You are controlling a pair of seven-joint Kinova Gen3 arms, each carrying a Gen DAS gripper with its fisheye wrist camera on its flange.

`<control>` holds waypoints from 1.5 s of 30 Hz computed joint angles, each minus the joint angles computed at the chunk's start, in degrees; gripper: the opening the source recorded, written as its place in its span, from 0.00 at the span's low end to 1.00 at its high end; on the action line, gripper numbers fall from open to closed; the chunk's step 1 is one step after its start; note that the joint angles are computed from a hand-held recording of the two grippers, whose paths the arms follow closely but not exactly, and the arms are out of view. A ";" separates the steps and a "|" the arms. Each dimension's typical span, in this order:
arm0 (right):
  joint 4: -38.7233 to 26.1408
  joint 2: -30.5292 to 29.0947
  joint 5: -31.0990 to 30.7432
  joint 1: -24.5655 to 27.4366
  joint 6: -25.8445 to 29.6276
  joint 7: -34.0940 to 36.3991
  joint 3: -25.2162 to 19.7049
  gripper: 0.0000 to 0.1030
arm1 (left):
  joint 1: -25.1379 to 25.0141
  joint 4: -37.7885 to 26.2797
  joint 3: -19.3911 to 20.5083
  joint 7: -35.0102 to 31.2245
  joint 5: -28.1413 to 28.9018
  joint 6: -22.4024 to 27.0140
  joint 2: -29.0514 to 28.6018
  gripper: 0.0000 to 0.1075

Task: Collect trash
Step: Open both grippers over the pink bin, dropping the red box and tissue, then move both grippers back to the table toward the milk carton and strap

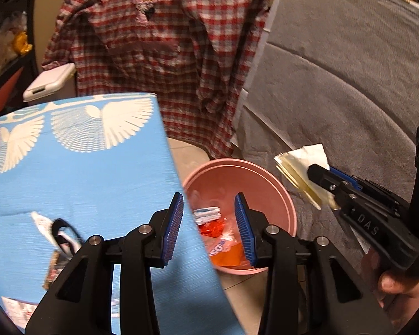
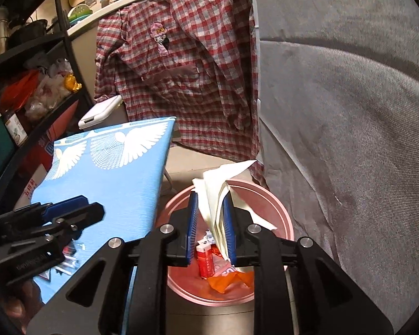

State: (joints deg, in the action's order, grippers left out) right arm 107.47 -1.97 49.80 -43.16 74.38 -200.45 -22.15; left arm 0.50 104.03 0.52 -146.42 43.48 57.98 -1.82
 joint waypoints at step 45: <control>-7.93 6.36 1.18 -5.09 0.10 4.03 2.37 0.52 | -26.36 -9.52 -10.48 -20.83 5.48 18.73 5.41 0.31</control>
